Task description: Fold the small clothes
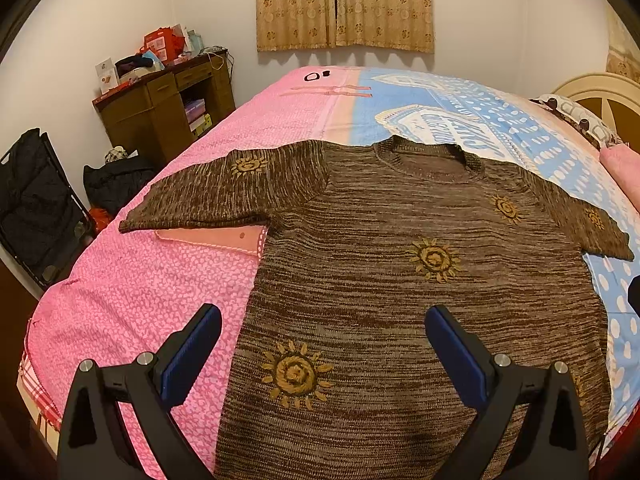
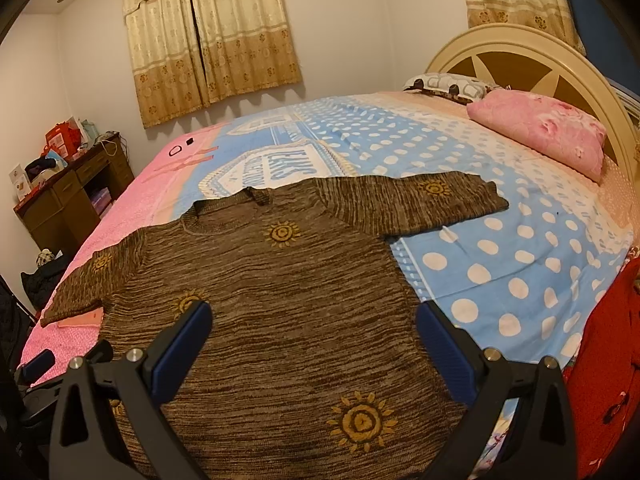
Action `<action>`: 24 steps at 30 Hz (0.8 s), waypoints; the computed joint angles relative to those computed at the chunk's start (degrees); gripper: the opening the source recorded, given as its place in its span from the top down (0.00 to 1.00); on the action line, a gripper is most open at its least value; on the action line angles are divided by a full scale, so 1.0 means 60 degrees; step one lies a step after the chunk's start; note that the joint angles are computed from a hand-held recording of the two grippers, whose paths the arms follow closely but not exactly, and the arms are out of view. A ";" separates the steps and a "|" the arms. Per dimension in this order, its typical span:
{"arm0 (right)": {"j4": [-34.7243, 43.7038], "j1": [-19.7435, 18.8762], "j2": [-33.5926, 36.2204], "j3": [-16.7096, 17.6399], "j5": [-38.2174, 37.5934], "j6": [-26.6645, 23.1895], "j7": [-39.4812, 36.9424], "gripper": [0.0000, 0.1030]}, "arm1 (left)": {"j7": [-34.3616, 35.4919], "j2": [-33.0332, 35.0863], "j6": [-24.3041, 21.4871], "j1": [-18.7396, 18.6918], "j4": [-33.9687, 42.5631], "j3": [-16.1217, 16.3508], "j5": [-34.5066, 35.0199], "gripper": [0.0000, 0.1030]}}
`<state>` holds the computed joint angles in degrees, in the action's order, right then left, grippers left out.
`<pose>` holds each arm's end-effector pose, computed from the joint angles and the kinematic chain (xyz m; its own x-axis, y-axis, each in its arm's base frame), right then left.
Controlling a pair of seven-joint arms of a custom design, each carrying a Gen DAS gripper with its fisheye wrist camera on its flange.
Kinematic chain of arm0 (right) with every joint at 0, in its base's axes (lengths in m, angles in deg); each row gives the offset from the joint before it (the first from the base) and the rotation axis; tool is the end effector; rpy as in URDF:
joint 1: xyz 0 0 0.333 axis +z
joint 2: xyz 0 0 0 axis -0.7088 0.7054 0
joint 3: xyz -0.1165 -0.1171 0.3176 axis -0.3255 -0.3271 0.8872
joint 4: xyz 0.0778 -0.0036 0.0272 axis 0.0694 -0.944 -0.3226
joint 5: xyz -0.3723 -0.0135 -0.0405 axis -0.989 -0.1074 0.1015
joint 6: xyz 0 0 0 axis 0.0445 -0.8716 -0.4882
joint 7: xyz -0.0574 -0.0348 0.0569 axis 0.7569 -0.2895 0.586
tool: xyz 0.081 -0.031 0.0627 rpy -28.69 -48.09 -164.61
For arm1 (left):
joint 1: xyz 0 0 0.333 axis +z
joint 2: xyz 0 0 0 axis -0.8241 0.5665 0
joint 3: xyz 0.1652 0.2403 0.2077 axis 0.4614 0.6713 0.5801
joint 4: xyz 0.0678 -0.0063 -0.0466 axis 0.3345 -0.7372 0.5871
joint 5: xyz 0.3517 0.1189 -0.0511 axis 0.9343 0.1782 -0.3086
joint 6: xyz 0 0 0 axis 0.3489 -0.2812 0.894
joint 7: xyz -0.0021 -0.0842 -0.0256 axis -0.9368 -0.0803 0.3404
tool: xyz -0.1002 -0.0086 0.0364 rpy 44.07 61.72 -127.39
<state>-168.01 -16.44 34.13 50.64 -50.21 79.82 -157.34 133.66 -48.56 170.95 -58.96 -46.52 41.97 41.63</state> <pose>0.5202 0.3296 0.5616 -0.4553 -0.8800 -0.1352 -0.4800 0.3705 -0.7952 0.6066 -0.0890 0.5495 -0.1217 -0.9916 -0.0433 -0.7036 0.1169 -0.7010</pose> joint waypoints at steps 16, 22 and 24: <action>-0.0014 0.0026 0.0052 -0.0021 0.0003 0.0061 0.0011 0.00 | 0.0290 0.0035 -0.0153 0.0058 0.0049 -0.0040 -0.0437 0.01; -0.0002 0.0024 0.0063 -0.0021 0.0064 0.0079 -0.0038 0.00 | 0.0329 0.0054 -0.0224 0.0065 0.0095 -0.0047 -0.0505 0.01; -0.0020 0.0042 0.0077 -0.0017 0.0048 0.0081 0.0005 0.00 | 0.0314 0.0065 -0.0230 0.0057 0.0102 -0.0044 -0.0506 0.01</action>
<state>-168.13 -16.19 34.59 50.54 -49.92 80.31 -157.31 135.55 -48.17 169.56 -58.62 -45.91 41.70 38.60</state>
